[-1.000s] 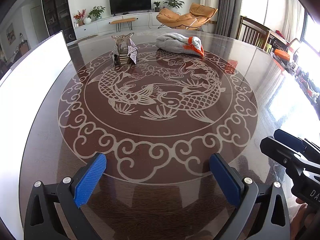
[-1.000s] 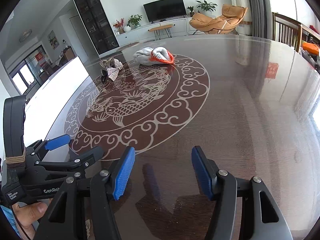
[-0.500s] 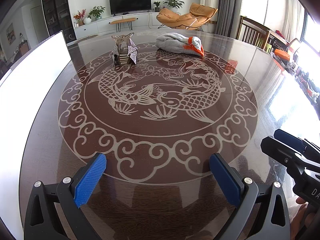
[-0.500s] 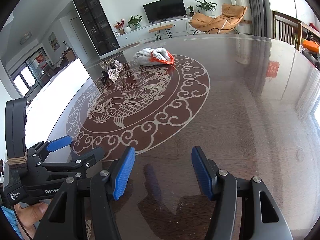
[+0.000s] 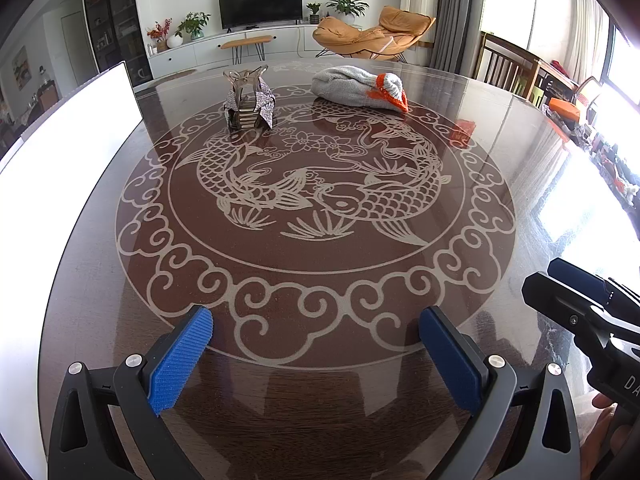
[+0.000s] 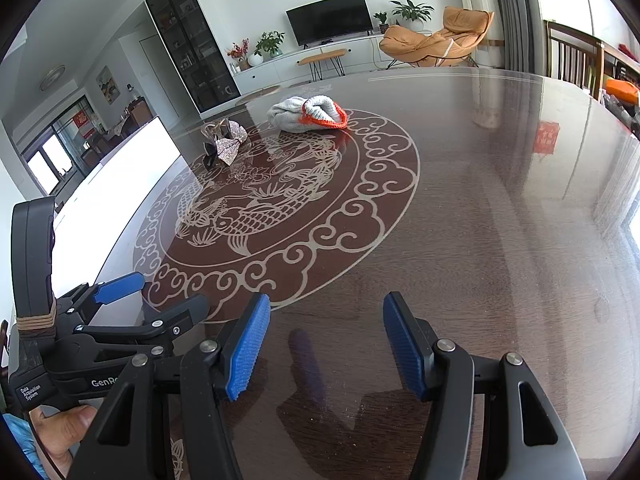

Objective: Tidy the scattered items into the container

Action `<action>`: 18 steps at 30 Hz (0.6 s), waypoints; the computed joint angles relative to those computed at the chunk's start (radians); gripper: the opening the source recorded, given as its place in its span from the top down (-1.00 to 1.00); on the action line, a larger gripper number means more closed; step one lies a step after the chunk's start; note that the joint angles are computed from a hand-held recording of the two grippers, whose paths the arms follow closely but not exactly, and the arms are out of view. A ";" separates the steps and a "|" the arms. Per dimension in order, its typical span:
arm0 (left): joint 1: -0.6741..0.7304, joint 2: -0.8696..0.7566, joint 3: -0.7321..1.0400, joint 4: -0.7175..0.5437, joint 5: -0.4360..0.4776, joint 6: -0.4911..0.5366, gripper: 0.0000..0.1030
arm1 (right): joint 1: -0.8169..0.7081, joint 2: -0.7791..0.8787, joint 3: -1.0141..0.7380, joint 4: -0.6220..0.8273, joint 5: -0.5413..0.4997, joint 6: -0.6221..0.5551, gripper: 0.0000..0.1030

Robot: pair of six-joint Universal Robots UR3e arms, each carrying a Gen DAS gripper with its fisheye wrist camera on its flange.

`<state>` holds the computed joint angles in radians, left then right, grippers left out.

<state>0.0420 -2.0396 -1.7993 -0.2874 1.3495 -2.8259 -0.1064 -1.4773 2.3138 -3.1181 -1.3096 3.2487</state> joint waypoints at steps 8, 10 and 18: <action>-0.005 -0.001 0.001 0.001 0.003 -0.004 -1.00 | 0.000 0.004 0.000 -0.004 0.002 0.001 -0.17; -0.005 -0.002 0.002 0.001 0.003 -0.005 -1.00 | 0.000 0.004 0.000 -0.004 0.002 0.001 -0.17; -0.005 -0.001 0.001 0.000 0.003 -0.004 -1.00 | 0.000 0.007 -0.001 -0.007 0.003 0.001 -0.17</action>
